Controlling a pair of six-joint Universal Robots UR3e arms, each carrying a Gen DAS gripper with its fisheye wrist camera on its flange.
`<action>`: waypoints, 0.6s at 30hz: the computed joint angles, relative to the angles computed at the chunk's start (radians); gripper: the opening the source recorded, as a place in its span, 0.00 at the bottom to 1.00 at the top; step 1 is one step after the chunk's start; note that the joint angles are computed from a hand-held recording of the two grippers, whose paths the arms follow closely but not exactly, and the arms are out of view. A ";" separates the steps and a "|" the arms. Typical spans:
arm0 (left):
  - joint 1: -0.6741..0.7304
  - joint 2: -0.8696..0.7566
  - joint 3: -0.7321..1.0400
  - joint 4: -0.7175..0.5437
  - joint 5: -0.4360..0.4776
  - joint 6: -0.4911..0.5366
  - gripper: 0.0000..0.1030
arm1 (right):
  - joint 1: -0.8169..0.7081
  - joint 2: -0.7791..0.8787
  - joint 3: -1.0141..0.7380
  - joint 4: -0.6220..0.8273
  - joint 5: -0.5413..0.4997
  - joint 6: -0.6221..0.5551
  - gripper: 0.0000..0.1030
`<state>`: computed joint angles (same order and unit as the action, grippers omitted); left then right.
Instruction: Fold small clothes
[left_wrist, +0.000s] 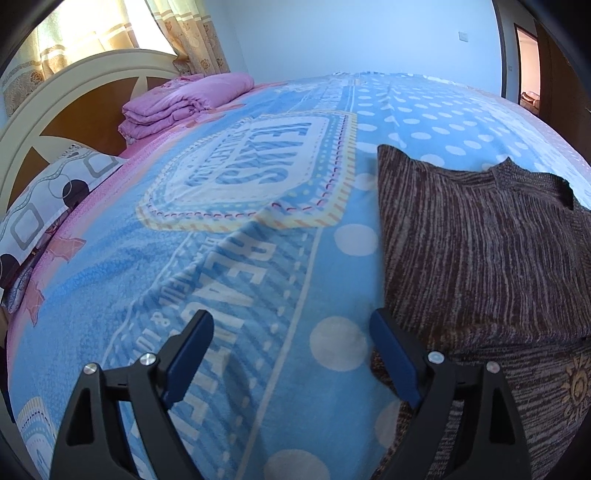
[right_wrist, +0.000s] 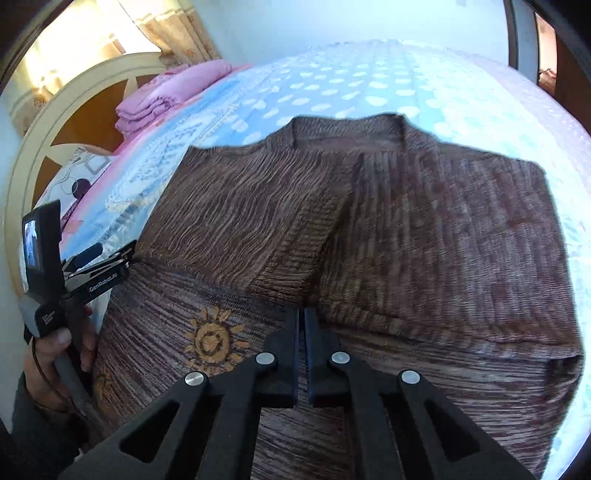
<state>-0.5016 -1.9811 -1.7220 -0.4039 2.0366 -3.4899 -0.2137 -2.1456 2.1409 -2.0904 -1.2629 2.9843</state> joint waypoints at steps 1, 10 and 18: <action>0.004 0.006 -0.008 0.009 -0.009 -0.001 0.88 | 0.006 -0.014 -0.001 -0.010 -0.015 0.008 0.03; 0.015 0.050 -0.036 0.058 0.003 -0.072 0.89 | 0.152 0.156 -0.067 -0.223 -0.065 0.038 0.35; -0.006 -0.047 0.099 -0.073 0.009 0.023 1.00 | 0.152 0.129 -0.033 -0.175 -0.073 -0.024 0.35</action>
<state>-0.5071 -2.0285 -1.6234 -0.4766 2.0460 -3.4666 -0.0619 -2.0171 2.1077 -2.2652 -1.3355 2.9599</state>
